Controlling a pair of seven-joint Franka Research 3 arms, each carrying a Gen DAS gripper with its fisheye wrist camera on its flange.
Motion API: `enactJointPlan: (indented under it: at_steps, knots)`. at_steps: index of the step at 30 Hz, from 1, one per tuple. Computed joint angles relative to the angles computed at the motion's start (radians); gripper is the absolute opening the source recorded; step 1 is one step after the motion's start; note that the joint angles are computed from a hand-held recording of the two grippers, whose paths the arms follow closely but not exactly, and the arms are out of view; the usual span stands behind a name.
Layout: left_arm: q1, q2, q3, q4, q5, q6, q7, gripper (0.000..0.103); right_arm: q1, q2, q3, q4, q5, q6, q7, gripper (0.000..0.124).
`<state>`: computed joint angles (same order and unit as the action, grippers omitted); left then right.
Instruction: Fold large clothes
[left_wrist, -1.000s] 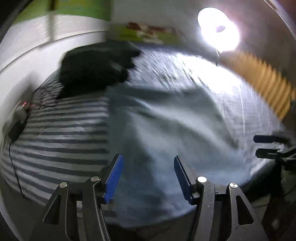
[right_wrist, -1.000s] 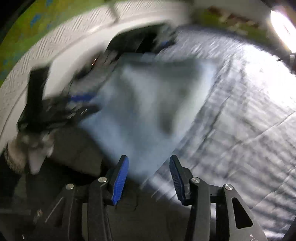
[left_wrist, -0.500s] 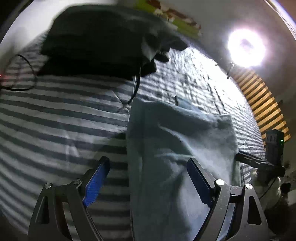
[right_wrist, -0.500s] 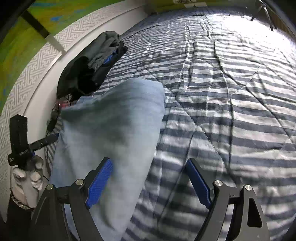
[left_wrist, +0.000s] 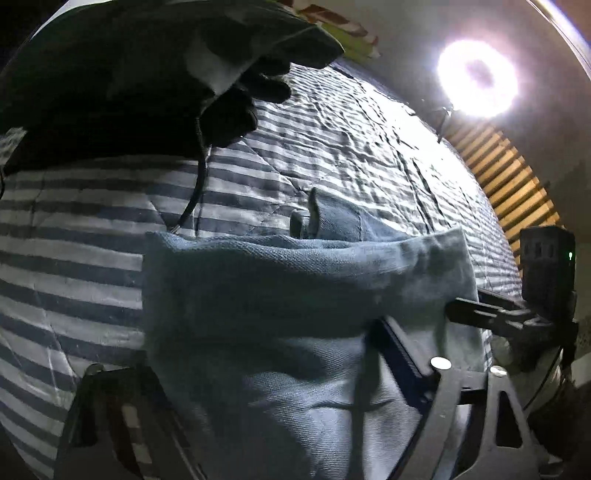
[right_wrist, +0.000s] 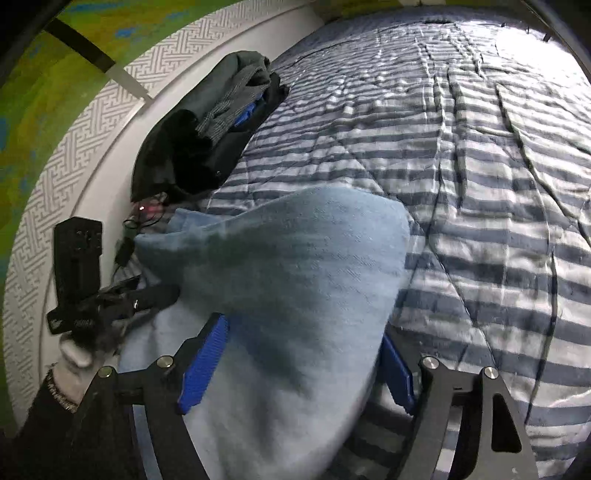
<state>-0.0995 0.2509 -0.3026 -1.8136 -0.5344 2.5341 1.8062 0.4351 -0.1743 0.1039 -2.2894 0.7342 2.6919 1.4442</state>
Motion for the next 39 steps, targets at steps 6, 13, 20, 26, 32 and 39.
enactJointPlan:
  at_steps: [6,13,20,26,32,39]
  knots:
    - [-0.012,-0.043,0.001,-0.054,-0.042,0.047,-0.031,0.049,0.004,-0.022,-0.009,-0.010,0.057,-0.014,-0.009,0.033]
    - [-0.020,-0.155,0.007,-0.134,-0.136,0.108,0.051,0.030,0.013,-0.115,0.031,-0.050,-0.064,0.043,0.077,0.018]
    - [-0.097,-0.358,0.081,-0.285,-0.363,0.223,0.242,0.027,0.036,-0.233,0.061,-0.056,-0.189,0.076,0.129,0.016]
    - [-0.198,-0.507,0.200,-0.371,-0.597,0.320,0.367,0.025,0.050,-0.231,0.104,0.066,-0.326,0.074,0.140,0.016]
    - [-0.157,-0.503,0.240,-0.244,-0.343,0.327,0.229,0.024,0.064,-0.092,0.094,0.285,-0.369,0.085,0.118,0.016]
    - [-0.072,-0.325,0.243,0.097,-0.030,0.274,0.071,0.023,0.070,0.190,0.067,0.673,-0.326,0.101,0.034,0.015]
